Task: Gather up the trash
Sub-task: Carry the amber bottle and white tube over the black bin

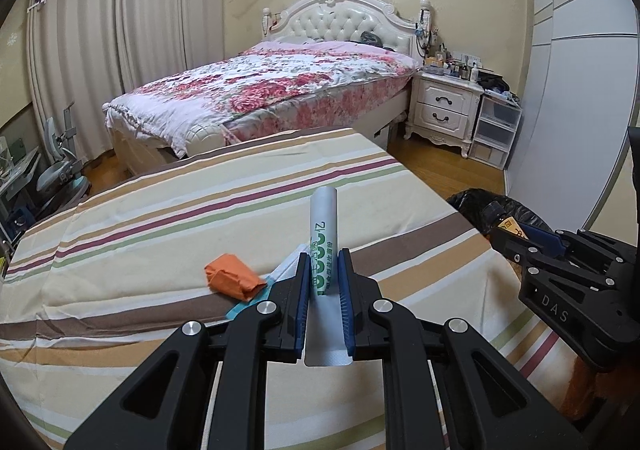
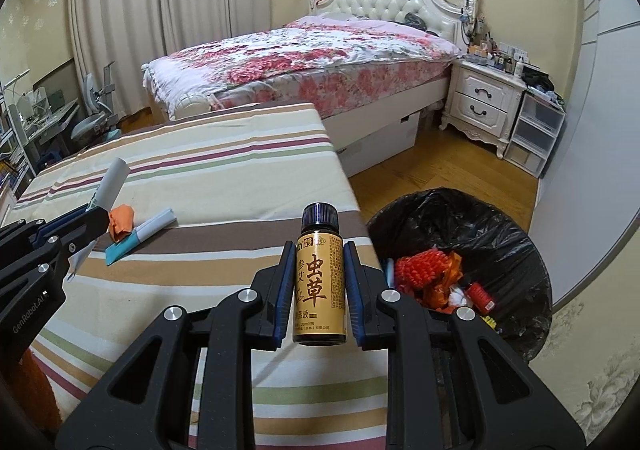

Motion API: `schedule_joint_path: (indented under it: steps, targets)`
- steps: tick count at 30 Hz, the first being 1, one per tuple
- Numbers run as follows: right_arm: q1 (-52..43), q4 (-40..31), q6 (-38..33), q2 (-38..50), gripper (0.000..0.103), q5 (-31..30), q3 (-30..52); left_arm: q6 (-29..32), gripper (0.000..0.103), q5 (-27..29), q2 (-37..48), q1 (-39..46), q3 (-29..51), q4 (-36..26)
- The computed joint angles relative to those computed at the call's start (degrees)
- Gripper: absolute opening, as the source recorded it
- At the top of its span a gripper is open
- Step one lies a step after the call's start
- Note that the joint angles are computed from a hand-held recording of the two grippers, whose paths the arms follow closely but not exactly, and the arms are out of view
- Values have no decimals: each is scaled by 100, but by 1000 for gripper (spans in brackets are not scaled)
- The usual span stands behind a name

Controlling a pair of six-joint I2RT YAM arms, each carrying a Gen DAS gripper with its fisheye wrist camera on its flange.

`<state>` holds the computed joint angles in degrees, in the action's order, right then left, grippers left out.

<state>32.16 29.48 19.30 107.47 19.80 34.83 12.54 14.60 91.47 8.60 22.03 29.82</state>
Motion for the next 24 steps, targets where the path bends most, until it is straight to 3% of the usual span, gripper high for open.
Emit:
schedule_joint_path:
  steps: [12, 24]
  targets:
    - [-1221, 324, -295, -575, 23, -14, -565, -492, 15, -499, 223, -1435, 613, 22]
    - [-1930, 734, -584, -198, 23, -32, -446, -775, 15, -1126, 1295, -2428, 1702, 86]
